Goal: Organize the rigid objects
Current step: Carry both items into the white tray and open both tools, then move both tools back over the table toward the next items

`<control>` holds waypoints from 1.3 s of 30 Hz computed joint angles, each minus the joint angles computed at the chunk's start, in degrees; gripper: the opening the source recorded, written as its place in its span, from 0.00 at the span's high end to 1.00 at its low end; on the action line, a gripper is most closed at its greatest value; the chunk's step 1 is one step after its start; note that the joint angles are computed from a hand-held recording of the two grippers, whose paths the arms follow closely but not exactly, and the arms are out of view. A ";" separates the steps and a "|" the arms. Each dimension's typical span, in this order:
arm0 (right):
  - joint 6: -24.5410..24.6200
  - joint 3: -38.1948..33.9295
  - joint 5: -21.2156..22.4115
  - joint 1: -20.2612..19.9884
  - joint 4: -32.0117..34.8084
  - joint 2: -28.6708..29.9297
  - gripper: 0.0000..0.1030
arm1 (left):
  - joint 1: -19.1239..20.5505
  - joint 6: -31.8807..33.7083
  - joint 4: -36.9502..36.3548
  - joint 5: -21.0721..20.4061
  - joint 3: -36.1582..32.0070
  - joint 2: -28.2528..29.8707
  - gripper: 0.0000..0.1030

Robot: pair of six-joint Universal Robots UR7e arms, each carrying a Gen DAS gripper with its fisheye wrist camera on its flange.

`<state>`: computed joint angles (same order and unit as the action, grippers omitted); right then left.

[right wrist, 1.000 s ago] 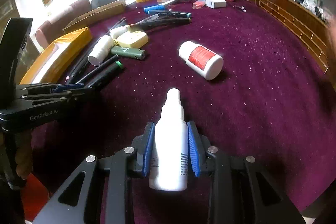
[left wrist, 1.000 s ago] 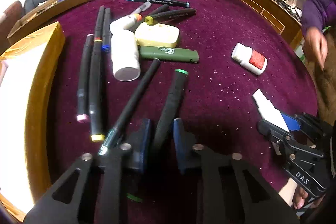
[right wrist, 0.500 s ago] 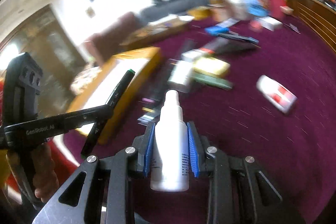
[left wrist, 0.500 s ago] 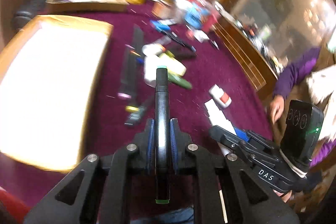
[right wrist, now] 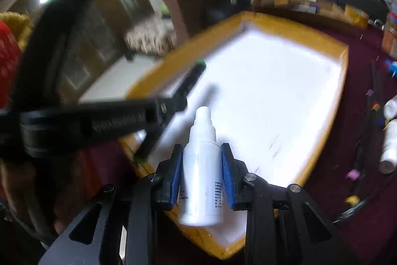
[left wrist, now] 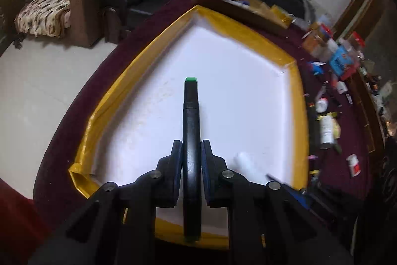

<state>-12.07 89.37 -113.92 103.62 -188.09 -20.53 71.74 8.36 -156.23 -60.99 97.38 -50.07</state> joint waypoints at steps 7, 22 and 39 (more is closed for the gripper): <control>-3.78 2.65 -6.92 -0.29 7.38 -2.98 0.74 | -0.70 -2.30 1.92 0.83 2.01 -0.48 0.88; -4.45 13.50 -1.34 -0.50 -11.94 -6.08 0.52 | -0.04 -1.95 -1.03 -2.28 3.79 -2.01 0.67; -5.55 41.89 -11.11 -4.93 -51.51 -19.63 0.33 | -12.98 5.00 -14.49 -11.08 17.54 -2.20 0.20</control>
